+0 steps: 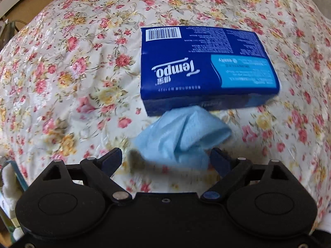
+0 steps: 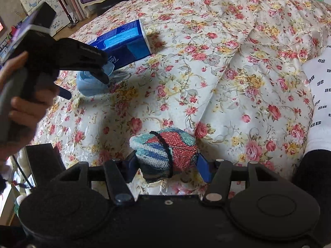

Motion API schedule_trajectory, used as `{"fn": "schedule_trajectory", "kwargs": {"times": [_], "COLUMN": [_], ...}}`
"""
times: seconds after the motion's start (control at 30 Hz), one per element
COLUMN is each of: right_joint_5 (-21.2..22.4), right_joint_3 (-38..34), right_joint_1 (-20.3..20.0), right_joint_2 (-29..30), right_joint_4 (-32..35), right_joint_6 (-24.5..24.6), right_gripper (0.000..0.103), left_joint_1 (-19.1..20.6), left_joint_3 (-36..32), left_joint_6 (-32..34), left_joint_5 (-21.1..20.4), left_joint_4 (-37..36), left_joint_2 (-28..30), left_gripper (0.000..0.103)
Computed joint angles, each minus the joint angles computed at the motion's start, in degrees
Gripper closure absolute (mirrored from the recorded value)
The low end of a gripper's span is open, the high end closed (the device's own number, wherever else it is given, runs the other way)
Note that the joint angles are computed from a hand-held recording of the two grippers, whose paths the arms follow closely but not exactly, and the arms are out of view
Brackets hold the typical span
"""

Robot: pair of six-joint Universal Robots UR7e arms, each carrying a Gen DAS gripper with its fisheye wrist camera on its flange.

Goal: Organize soft objects
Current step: 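Grasp the knitted striped pouch with the right gripper while the left grasps the blue mask, then carry the blue mask with the left gripper while the right carries the pouch to the tray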

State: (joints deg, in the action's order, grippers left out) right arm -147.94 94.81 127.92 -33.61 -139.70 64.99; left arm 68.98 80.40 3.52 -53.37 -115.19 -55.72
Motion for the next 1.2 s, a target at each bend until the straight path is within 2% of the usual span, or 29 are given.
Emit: {"fn": "schedule_trajectory", "kwargs": {"times": [0.27, 0.33, 0.4, 0.47, 0.57, 0.9, 1.2], "right_joint_5": [-0.7, -0.5, -0.5, -0.7, -0.8, -2.3, -3.7], "right_joint_3": [-0.3, -0.2, 0.0, -0.1, 0.0, -0.4, -0.6], "right_joint_1": [0.2, 0.2, 0.0, 0.0, -0.2, -0.3, -0.2], "right_joint_2": [0.4, 0.4, 0.4, 0.5, 0.5, 1.5, 2.2], "right_joint_4": [0.1, -0.3, -0.7, -0.4, -0.8, -0.4, -0.7], "right_joint_6": [-0.3, -0.6, -0.9, -0.7, -0.9, -1.7, -3.2], "right_gripper": [0.046, 0.046, 0.046, 0.046, 0.046, 0.046, 0.046], "left_joint_1": [1.7, 1.7, 1.5, 1.1, 1.0, -1.3, -1.2], "left_joint_3": [-3.7, -3.2, -3.0, -2.6, -2.4, 2.2, 4.3], "left_joint_6": [-5.6, -5.4, -4.6, -3.1, -2.6, -0.3, 3.0], "left_joint_5": [-3.6, -4.1, -4.2, -4.1, -4.8, -4.2, -3.5], "left_joint_4": [1.5, 0.8, 1.3, 1.1, 2.0, 5.3, 13.9], "left_joint_2": [2.7, 2.4, 2.1, 1.7, 0.9, -7.4, -17.4], "left_gripper": [0.014, 0.020, 0.041, 0.048, 0.053, 0.053, 0.053]}}
